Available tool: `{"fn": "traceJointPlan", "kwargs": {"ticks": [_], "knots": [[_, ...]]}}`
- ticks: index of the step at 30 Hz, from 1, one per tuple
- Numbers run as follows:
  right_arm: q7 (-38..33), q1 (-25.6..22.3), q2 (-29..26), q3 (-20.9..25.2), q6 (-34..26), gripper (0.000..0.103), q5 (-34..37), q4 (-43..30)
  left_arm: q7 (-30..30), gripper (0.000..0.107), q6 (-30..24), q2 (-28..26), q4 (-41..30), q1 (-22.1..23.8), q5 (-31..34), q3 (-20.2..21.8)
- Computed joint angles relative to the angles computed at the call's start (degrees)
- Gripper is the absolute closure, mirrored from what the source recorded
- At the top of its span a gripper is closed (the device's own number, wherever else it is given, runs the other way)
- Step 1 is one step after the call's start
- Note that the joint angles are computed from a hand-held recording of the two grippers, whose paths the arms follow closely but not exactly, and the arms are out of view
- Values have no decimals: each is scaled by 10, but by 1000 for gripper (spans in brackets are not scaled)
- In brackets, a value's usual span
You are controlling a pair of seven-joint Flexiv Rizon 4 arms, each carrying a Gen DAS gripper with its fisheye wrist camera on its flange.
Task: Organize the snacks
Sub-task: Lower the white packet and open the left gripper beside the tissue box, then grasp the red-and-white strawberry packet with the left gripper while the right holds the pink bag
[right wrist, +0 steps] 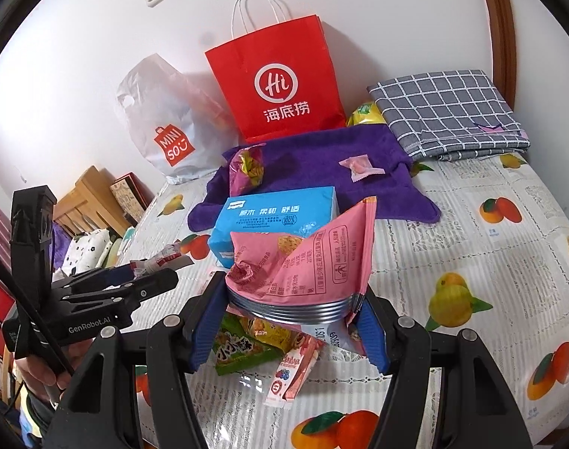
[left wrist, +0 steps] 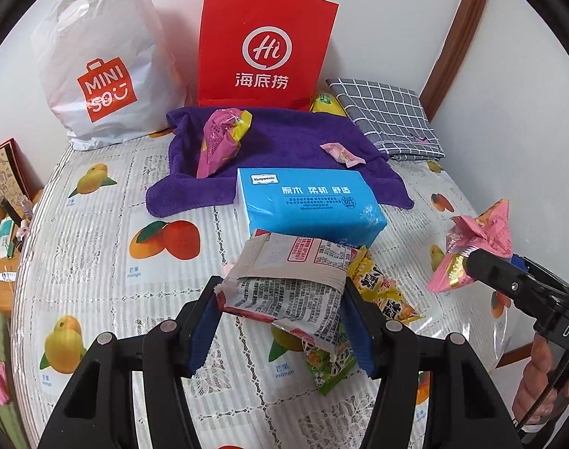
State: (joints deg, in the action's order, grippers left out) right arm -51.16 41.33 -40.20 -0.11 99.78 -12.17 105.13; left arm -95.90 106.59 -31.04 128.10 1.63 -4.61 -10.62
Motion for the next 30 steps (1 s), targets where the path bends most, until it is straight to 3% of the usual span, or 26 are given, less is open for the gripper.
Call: {"fn": "traceJointPlan", "kwargs": {"ticks": [21,23,26,30], "knots": [[2,-8,-9,-3,-8,39,-5,-27,6,48,-16,3,-23,-4,-12,5],[1,-10,-12,-2,-12,39,-9,-34,8,60,-20,3,-26,11,-8,-11],[0,-9,-14,-4,-18,39,-14,-44,11,60,-27,6,-35,-17,-21,18],[-3,-17,-21,3,-22,39,-20,-58,19,62,-30,-1,-39,4,-17,-2]]}}
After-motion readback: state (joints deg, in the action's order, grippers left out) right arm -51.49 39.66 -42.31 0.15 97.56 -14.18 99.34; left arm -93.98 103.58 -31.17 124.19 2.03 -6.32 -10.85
